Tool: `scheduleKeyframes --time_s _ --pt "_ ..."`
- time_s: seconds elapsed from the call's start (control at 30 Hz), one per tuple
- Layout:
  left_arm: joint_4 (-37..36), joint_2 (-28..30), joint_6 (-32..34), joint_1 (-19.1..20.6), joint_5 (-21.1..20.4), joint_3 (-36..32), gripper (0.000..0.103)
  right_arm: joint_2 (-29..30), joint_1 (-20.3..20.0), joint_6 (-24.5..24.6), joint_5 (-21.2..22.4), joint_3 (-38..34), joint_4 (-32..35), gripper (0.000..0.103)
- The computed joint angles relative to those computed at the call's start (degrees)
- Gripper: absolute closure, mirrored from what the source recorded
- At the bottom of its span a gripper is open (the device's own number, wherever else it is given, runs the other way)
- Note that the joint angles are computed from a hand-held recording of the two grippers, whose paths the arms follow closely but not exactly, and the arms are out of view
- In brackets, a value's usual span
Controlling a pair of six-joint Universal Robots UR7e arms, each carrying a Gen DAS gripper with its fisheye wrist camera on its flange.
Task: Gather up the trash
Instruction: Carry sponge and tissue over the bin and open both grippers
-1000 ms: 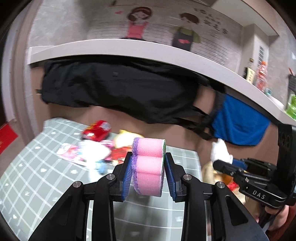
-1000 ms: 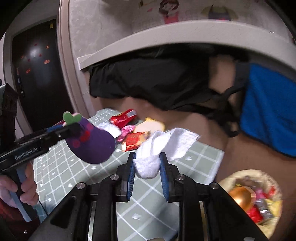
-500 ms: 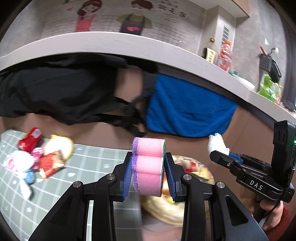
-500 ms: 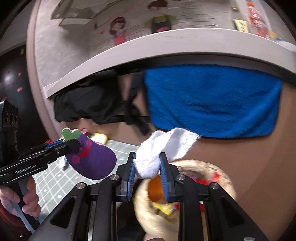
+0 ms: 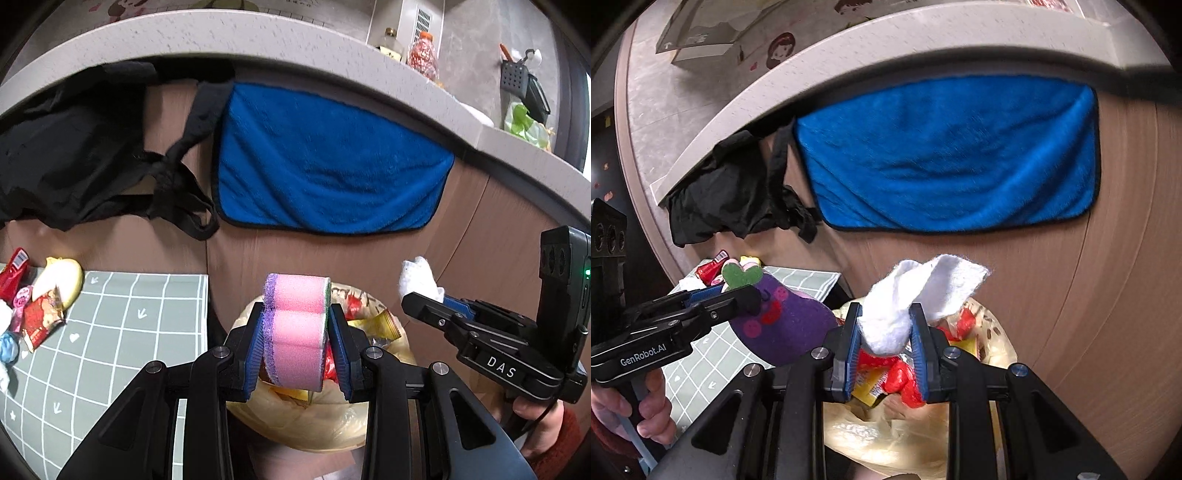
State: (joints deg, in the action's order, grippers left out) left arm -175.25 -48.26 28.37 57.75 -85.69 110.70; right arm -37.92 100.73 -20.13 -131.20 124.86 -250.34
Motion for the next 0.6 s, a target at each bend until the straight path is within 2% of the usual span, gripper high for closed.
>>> scheduleKeyframes --time_s 0.37,0.6 --pt "-0.3 2.3 0.2 -0.2 0.9 -0.7 0.069 -0.2 -3.5 1.6 3.7 2.2 -1.7 0.08" --pt "3.3 4.5 -2.1 0.8 1.0 -3.2 0.069 -0.5 -5.3 3.1 5.4 2.6 -0.4 0.08"
